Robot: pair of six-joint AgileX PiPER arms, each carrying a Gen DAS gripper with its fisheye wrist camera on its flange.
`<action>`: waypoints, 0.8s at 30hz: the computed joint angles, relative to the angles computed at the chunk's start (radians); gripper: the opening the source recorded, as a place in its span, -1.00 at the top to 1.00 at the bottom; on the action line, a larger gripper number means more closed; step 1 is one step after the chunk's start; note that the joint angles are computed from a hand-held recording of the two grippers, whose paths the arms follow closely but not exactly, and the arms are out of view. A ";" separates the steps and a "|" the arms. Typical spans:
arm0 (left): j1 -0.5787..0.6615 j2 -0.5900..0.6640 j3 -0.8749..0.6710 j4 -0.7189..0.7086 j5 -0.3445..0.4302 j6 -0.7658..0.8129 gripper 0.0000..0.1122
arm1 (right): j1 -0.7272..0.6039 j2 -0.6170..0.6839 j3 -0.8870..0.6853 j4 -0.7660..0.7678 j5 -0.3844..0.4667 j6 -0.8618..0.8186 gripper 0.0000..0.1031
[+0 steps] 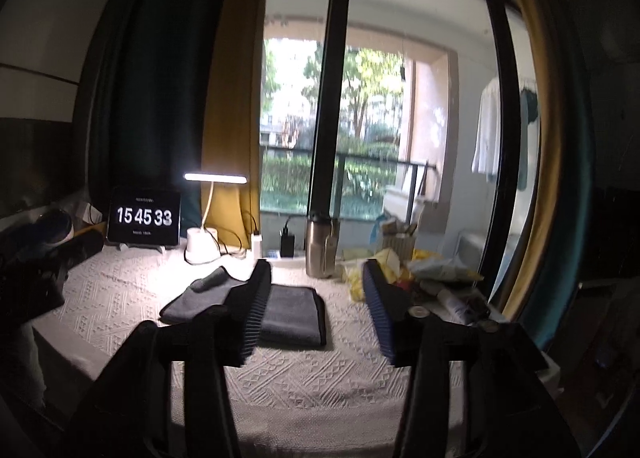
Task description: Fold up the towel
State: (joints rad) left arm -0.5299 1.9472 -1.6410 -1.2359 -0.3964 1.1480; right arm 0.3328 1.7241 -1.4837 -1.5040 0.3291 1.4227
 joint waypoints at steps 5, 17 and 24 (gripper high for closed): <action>0.010 -0.059 0.128 0.273 -0.078 -0.268 -0.58 | -0.004 -0.047 0.069 -0.169 -0.036 0.188 -0.14; 0.034 -0.069 0.150 0.350 -0.064 -0.356 -0.65 | 0.003 -0.041 0.068 -0.173 -0.032 0.205 -0.15; 0.022 -0.065 0.145 0.311 -0.074 -0.304 -0.65 | 0.006 -0.038 0.066 -0.142 -0.036 0.172 -0.15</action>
State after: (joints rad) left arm -0.5080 1.8820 -1.4957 -0.9246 -0.4704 0.8438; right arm 0.3390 1.6857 -1.4182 -1.6464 0.2931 1.5943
